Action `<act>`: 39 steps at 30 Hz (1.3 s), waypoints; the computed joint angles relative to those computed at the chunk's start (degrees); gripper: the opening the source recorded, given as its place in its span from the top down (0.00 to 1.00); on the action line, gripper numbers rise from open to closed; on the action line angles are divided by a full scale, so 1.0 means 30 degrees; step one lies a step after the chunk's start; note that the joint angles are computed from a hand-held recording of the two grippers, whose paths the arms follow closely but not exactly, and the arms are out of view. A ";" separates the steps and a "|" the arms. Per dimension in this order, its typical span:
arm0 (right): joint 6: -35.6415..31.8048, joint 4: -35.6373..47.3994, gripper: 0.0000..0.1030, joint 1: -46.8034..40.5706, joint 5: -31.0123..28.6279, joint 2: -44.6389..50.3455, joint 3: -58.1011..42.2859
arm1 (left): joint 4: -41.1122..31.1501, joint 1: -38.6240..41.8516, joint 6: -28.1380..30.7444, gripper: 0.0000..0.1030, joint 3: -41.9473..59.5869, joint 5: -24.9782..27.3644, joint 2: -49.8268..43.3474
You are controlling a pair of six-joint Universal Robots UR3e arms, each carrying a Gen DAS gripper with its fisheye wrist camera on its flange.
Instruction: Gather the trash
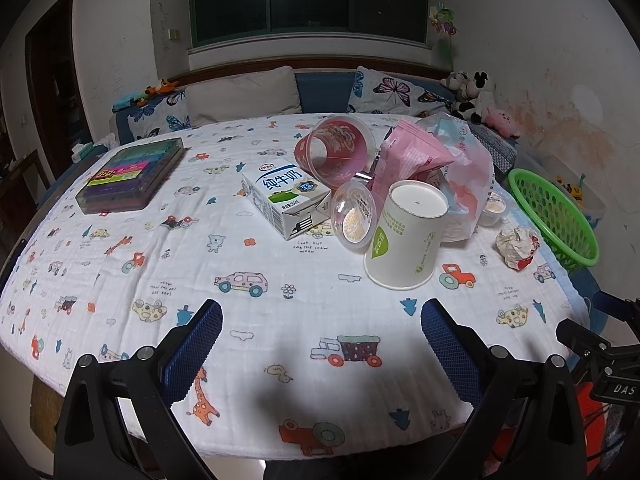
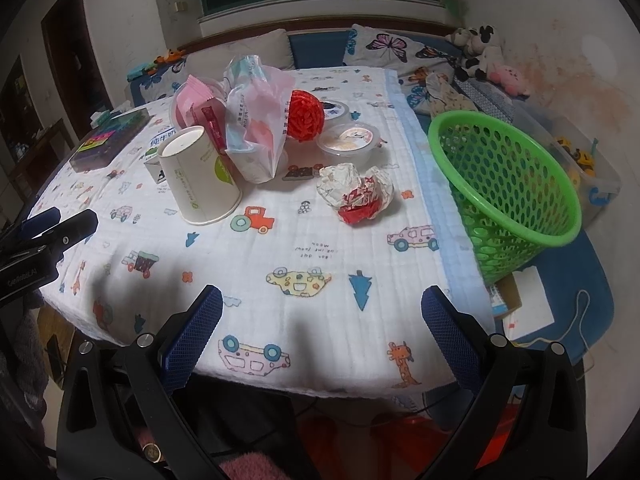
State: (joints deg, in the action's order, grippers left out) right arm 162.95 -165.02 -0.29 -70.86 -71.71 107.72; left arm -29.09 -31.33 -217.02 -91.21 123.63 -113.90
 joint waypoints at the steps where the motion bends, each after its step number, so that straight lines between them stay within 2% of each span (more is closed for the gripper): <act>1: 0.0001 0.0052 0.05 -0.0009 0.0043 0.0047 -0.0070 | -0.0047 0.0059 0.0072 0.06 0.0182 -0.0057 -0.0133; 19: -0.0092 0.0657 0.06 -0.0052 0.0195 0.1171 -0.1654 | 0.0559 0.0842 0.1553 0.06 0.1420 -0.1297 -0.1161; 33: -0.0112 0.1138 0.06 -0.0287 0.0295 0.2182 -0.3098 | 0.0628 0.1762 0.4499 0.08 0.5996 -0.3467 -0.4521; 35: -0.0103 0.1272 0.06 -0.0315 0.0286 0.2414 -0.3445 | 0.0538 0.1954 0.4818 0.09 0.6712 -0.3757 -0.5022; 37: -0.0066 0.1369 0.06 -0.0365 0.0333 0.2627 -0.3739 | 0.0159 0.2152 0.5042 0.19 0.7629 -0.3986 -0.5589; 39: -0.0047 0.1357 0.06 -0.0401 0.0336 0.2783 -0.3893 | -0.0166 0.2388 0.5320 0.21 0.8369 -0.4391 -0.6084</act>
State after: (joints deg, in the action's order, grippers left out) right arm 162.81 -160.95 -1.50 -69.85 -63.36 96.04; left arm -29.59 -24.16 -201.06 -66.10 110.46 -132.15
